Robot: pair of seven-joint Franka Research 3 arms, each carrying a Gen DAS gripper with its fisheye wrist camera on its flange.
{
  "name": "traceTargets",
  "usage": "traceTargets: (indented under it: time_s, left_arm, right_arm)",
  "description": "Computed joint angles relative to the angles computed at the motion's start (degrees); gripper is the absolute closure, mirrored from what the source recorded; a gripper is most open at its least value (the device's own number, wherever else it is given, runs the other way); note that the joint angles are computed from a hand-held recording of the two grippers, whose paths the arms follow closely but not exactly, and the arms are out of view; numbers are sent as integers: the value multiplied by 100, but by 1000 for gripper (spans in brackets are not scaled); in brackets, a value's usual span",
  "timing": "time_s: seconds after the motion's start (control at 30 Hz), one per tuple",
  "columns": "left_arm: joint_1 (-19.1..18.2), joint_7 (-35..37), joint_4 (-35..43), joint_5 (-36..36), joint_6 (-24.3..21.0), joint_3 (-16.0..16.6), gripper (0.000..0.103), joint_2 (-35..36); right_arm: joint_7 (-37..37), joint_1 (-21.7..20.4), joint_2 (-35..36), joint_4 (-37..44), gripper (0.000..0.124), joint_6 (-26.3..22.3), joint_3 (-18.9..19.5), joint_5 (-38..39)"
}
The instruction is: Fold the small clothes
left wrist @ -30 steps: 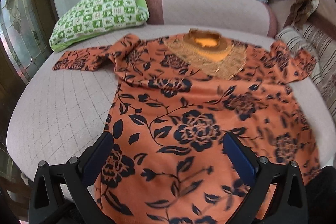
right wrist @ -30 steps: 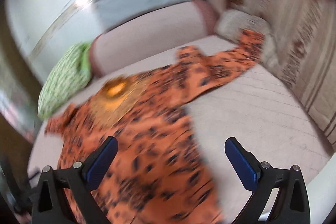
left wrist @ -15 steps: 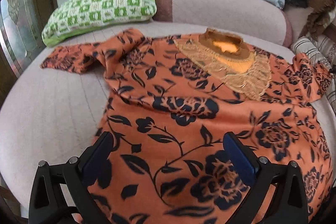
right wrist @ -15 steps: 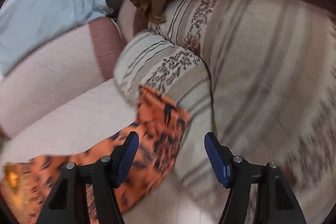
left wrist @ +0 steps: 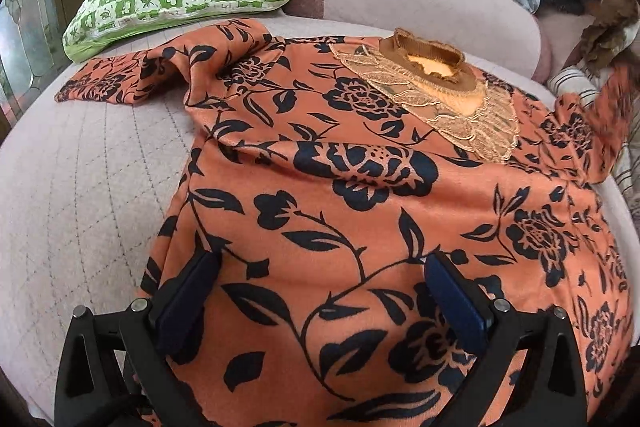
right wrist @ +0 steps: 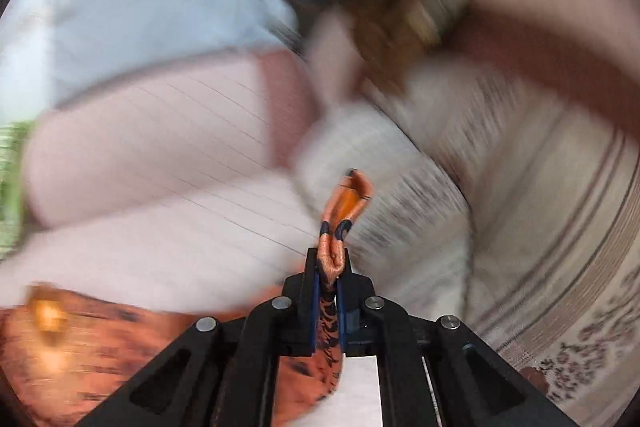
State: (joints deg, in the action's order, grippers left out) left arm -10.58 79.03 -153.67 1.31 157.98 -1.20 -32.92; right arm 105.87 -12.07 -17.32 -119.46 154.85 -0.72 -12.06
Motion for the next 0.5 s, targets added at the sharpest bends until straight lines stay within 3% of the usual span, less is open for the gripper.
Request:
traceTargets:
  time_s: [0.13,0.27,0.33,0.5]
  left_arm:
    - [-242,227,-120,-333,48,306,0,-188]
    - [-444,370,-154,-789,61,597,0,-297]
    - [-527,402,-185,-1061,105,734,0,-366]
    - [-356,384,-182,-1171,57,673,0,-436]
  right_arm:
    - [-364,839,-218,520,117,-201,286,744]
    - [-144,1484,12,869,117,-124,781,1055]
    - [190,1779,412,1012,113,96,1064,1057]
    - [-50,2708,1567,1063,112,340,937,1939]
